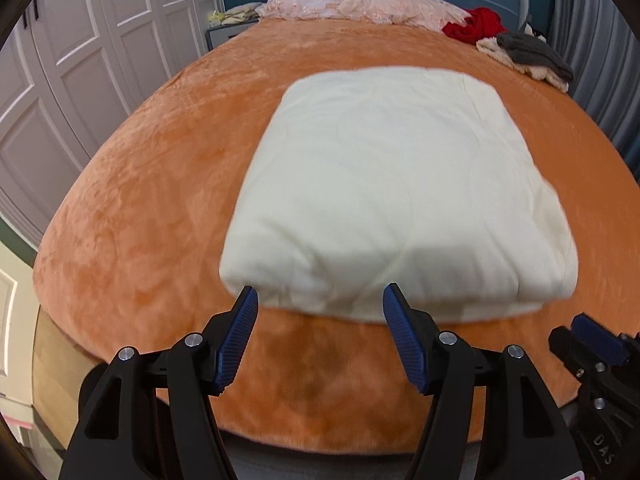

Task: Fold large clothes

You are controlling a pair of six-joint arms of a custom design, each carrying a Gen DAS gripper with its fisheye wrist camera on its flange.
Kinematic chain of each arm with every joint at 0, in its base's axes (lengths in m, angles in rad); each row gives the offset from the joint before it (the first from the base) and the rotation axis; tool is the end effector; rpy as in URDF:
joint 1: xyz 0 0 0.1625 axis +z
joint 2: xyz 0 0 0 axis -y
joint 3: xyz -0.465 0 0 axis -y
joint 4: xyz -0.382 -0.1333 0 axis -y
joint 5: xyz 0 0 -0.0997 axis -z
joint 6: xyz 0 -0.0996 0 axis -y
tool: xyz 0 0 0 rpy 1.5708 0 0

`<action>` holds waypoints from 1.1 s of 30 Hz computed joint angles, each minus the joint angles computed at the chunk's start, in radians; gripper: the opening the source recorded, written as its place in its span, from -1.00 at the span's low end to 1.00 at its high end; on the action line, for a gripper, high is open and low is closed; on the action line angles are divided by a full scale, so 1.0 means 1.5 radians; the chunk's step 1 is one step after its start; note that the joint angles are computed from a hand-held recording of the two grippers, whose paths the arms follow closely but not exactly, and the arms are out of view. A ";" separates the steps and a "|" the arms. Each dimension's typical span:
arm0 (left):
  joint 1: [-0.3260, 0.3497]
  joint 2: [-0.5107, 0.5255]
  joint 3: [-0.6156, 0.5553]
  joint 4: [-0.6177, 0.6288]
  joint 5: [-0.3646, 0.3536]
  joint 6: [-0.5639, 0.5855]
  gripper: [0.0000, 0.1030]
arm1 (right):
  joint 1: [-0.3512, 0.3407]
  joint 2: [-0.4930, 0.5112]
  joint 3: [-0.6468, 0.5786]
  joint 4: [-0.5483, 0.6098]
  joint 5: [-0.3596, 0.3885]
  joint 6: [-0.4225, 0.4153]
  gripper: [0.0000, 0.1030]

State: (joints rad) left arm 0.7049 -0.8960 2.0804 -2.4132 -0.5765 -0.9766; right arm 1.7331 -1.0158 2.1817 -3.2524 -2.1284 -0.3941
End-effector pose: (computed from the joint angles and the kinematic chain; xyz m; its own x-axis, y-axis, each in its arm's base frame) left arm -0.2481 -0.4957 0.0872 -0.6724 -0.1714 -0.7201 0.2865 0.8367 -0.4667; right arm 0.1642 -0.5040 0.1822 -0.7581 -0.2185 0.6144 -0.4675 0.8389 -0.2786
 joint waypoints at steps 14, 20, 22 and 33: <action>-0.048 -0.013 0.043 0.056 -0.004 -0.076 0.22 | 0.013 -0.024 0.061 -0.078 -0.004 0.000 -0.27; -0.076 -0.032 0.051 0.060 0.004 -0.090 0.23 | 0.033 -0.038 0.073 -0.104 -0.011 -0.009 0.02; -0.086 -0.033 0.050 0.077 0.012 -0.098 0.31 | 0.037 -0.039 0.080 -0.120 -0.014 -0.008 0.11; -0.111 -0.029 0.050 0.118 0.010 -0.143 0.37 | 0.033 -0.038 0.107 -0.171 -0.040 -0.012 0.30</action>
State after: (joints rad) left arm 0.5381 -0.9397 2.1553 -2.2364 -0.5622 -1.1914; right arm 1.7829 -1.0732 2.3419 -3.5087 -2.1892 -0.4128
